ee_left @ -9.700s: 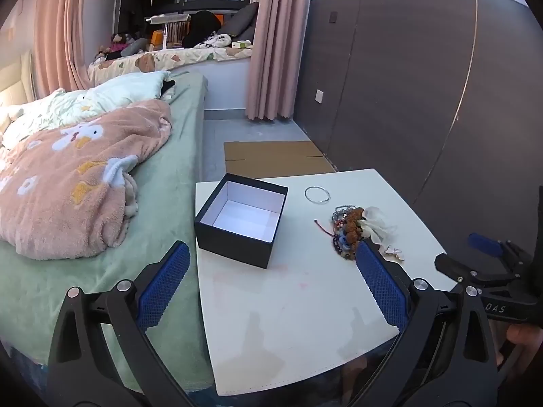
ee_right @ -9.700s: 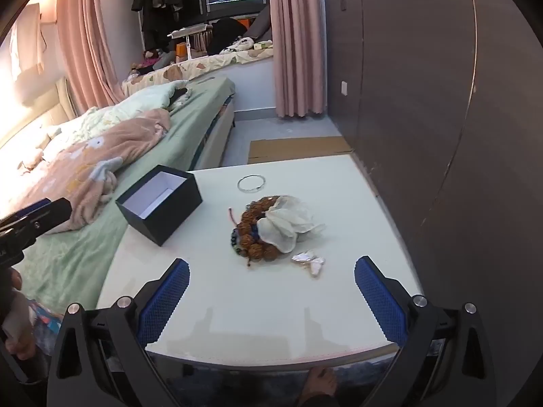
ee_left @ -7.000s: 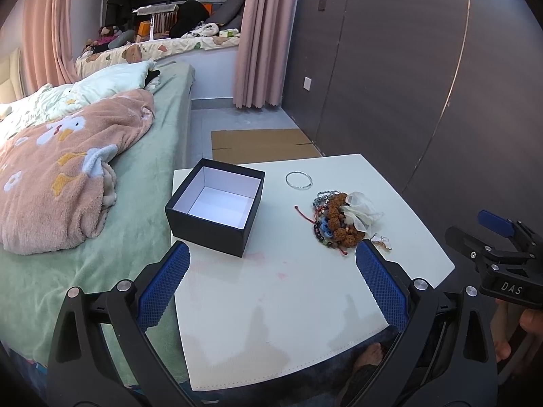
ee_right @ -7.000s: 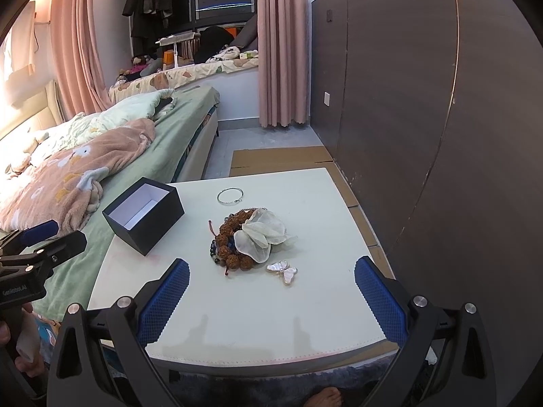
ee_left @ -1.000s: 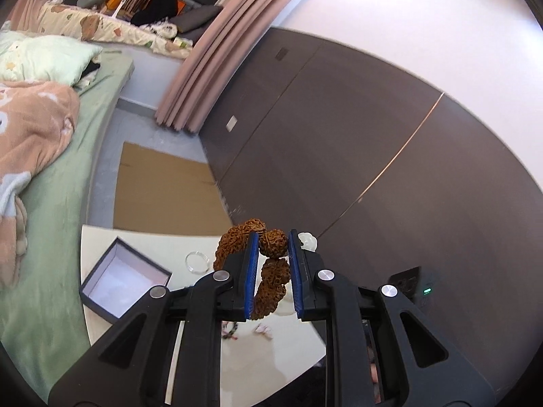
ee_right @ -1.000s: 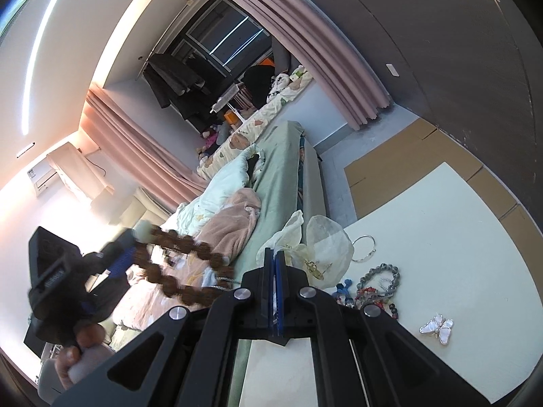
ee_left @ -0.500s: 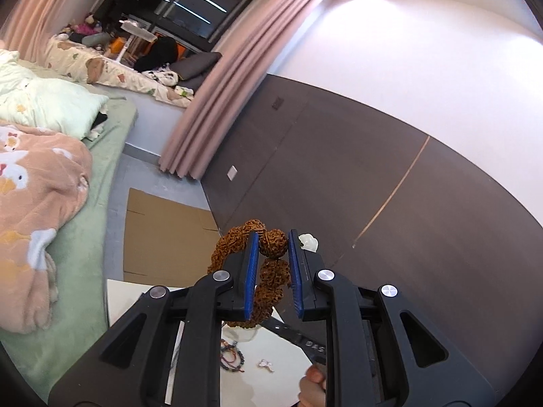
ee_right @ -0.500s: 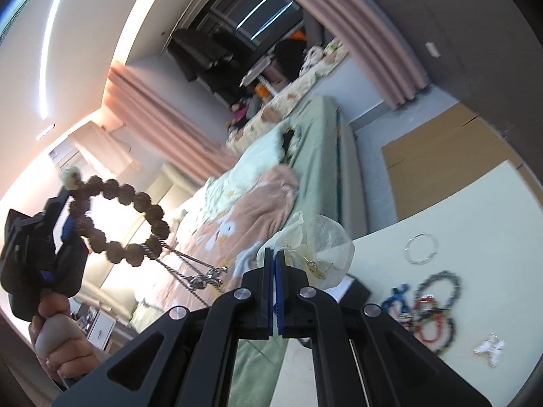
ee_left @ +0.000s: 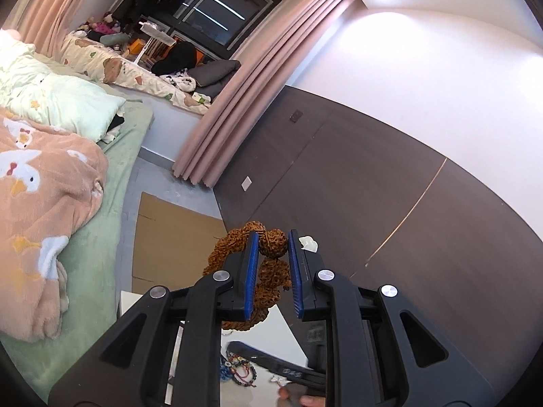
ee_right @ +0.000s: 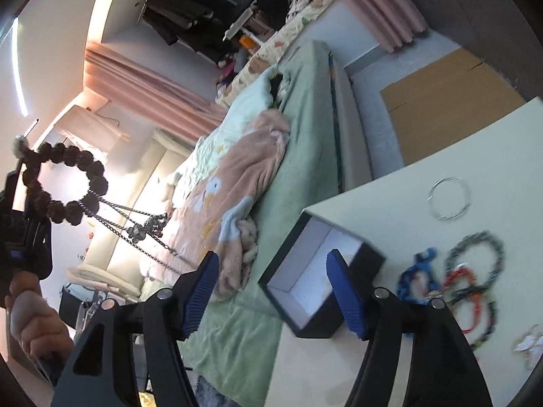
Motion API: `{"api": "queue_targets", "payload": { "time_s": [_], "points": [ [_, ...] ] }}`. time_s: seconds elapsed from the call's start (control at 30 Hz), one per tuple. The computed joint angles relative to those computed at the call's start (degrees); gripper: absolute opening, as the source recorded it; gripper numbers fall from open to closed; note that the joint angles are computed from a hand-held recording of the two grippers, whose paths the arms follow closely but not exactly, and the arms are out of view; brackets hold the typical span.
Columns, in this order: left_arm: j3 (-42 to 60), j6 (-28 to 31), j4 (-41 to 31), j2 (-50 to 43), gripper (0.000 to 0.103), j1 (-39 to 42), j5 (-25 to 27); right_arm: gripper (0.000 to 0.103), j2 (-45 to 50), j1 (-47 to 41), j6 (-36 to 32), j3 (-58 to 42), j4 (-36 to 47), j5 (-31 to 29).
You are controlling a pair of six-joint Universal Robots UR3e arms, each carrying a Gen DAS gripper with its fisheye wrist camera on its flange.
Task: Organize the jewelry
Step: 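Carry the brown bead bracelet with the left tool into the black box and release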
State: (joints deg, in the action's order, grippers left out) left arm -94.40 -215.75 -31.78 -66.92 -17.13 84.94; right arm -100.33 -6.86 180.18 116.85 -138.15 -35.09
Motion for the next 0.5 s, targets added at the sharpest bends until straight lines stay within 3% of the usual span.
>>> {"api": "queue_targets", "payload": {
  "time_s": [0.17, 0.23, 0.5],
  "points": [
    [9.6, 2.0, -3.4, -7.2, 0.018, -3.8, 4.3, 0.077, -5.5, -6.2, -5.7, -0.6, 9.9, 0.7],
    [12.9, 2.4, -5.1, -9.4, 0.018, -5.4, 6.4, 0.084, -7.1, -7.9, -8.5, -1.8, 14.8, -0.6],
    [22.4, 3.7, -10.6, -15.8, 0.018, -9.2, 12.6, 0.085, -12.5, -17.1, -18.9, -4.7, 32.0, 0.6]
  ]
}}
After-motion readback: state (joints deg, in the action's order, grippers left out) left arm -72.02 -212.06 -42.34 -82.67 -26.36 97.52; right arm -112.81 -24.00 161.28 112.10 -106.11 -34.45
